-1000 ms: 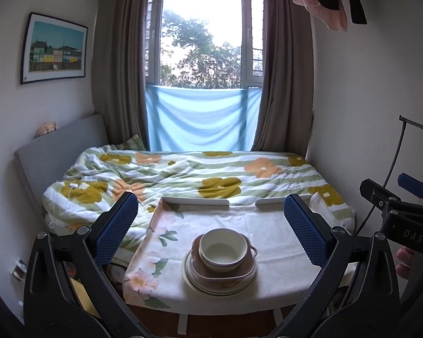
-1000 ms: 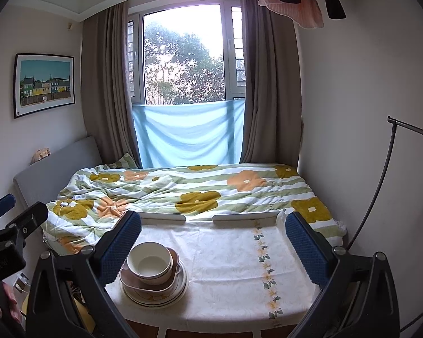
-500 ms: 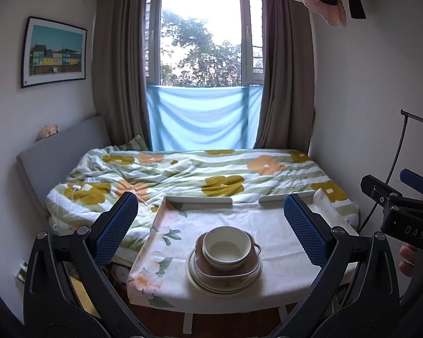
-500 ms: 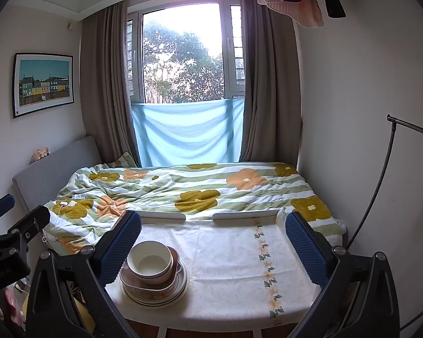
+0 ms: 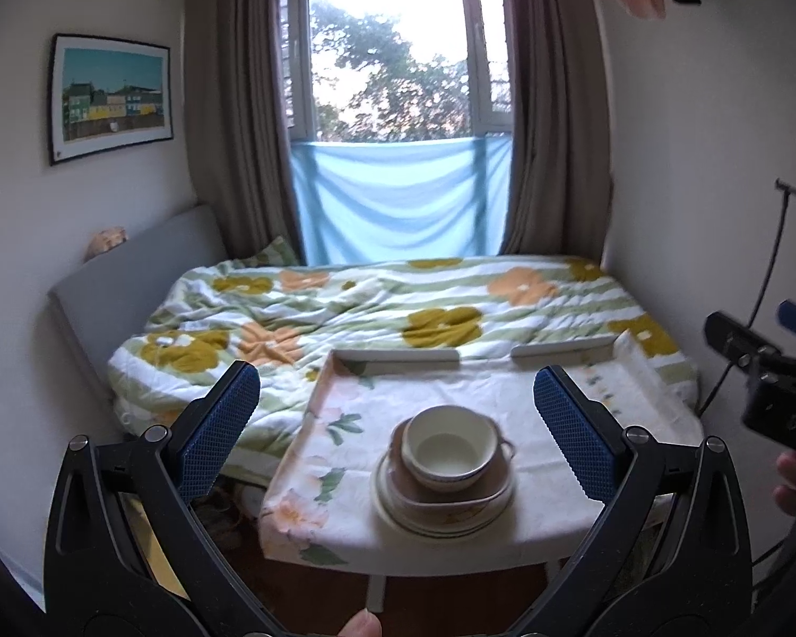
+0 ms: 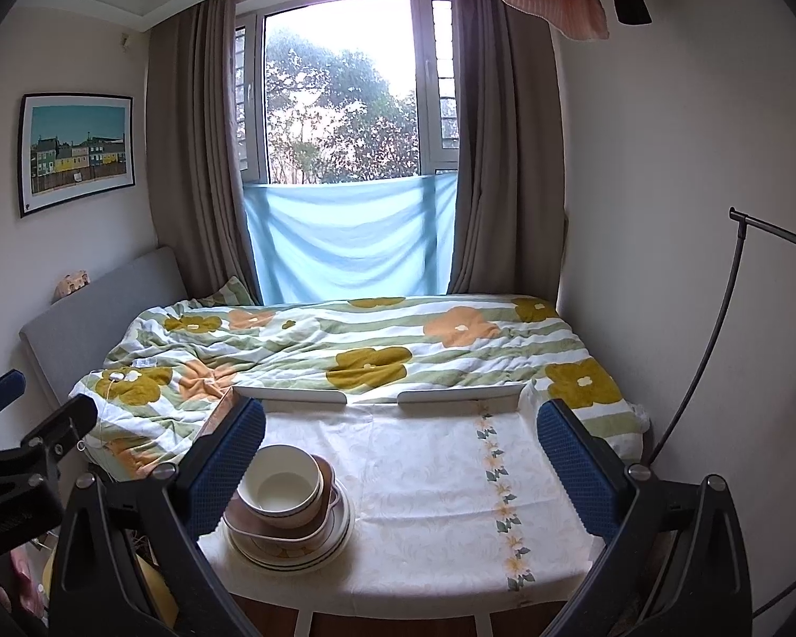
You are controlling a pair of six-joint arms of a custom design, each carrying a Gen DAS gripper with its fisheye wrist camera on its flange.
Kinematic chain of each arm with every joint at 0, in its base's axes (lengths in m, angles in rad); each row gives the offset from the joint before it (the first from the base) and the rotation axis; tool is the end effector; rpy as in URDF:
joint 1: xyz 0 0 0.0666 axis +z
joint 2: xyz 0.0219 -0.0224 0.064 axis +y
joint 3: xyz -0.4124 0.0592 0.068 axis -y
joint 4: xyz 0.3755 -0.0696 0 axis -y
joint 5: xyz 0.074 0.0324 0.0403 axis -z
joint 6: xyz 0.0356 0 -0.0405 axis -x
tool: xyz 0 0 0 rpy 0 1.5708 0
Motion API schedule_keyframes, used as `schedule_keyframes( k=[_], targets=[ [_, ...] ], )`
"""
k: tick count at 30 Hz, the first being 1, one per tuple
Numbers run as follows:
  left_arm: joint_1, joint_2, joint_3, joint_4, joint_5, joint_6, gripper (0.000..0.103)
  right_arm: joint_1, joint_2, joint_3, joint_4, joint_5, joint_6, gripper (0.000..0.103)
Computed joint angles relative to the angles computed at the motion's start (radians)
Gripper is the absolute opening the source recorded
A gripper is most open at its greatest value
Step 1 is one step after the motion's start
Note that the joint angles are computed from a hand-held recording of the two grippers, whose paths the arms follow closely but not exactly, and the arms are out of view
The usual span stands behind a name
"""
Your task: Organize plates and bowls
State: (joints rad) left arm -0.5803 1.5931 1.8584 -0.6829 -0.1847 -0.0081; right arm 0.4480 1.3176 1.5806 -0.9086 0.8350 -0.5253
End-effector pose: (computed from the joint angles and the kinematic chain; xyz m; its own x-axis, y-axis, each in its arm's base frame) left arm 0.4725 -0.3024 0.5954 -0.3359 0.2298 -0.9134 0.4013 0.9123 0.0819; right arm 0.3947 0.1600 0.5854 -0.3474 0.2065 -0.9147 0.4821 0.8760 0.0147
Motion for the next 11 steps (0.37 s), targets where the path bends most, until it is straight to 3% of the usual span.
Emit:
schedule_keyframes(
  k=[11],
  targets=[
    [0.017, -0.008, -0.030, 0.044, 0.031, 0.008, 0.103, -0.002, 0.013, 0.015, -0.028, -0.009, -0.022, 0.102]
  ],
)
